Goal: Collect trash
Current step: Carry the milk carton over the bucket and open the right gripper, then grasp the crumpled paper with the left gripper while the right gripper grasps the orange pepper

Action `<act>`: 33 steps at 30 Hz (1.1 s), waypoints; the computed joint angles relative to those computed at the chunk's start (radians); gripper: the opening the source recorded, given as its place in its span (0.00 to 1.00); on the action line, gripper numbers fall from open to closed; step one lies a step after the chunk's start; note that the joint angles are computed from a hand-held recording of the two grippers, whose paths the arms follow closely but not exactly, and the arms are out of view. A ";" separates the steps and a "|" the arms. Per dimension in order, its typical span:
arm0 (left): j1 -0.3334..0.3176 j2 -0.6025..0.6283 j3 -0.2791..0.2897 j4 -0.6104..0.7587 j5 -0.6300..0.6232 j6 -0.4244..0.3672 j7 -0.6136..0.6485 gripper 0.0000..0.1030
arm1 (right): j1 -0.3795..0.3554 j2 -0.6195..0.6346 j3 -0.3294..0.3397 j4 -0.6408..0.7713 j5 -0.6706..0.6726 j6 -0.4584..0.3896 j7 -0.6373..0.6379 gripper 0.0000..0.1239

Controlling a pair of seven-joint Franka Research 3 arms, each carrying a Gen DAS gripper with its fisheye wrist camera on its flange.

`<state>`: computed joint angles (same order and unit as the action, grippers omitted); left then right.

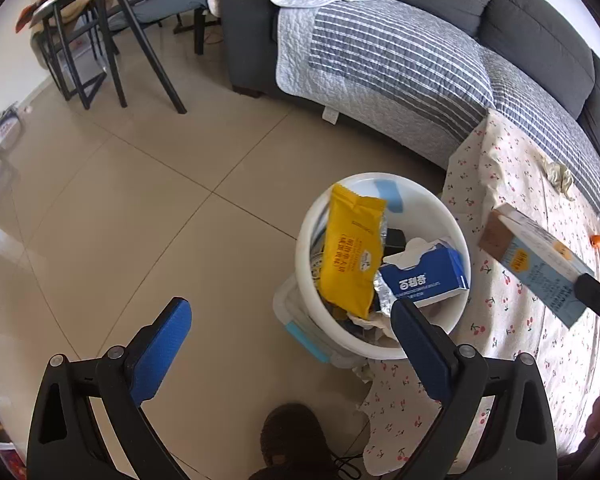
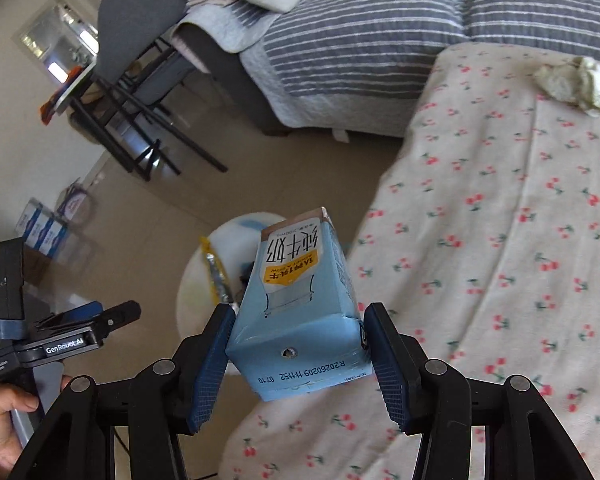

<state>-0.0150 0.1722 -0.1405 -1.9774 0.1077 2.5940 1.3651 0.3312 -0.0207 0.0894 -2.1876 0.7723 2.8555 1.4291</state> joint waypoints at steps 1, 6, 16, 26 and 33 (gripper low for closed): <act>0.004 0.000 0.000 -0.002 -0.008 0.002 0.006 0.98 | 0.006 0.023 0.005 0.024 0.020 0.000 -0.019 0.47; 0.013 -0.002 0.004 -0.007 -0.017 0.011 0.007 0.98 | 0.009 0.143 0.042 0.147 0.104 0.006 -0.114 0.47; -0.006 -0.011 -0.006 -0.013 0.000 0.017 0.020 0.98 | -0.022 0.216 0.085 0.197 0.209 0.063 -0.228 0.63; -0.052 -0.007 -0.036 0.010 -0.004 0.013 0.022 0.98 | -0.022 0.013 0.000 -0.043 -0.129 0.105 0.108 0.66; -0.125 0.042 -0.069 0.078 0.030 0.010 -0.011 0.98 | -0.166 -0.209 0.003 -0.232 -0.580 -0.009 0.464 0.71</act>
<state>-0.1405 0.2146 -0.2092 -1.8999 0.1375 2.6036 1.3543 0.1657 -0.2294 0.0926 -2.4199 0.1927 2.8467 1.8929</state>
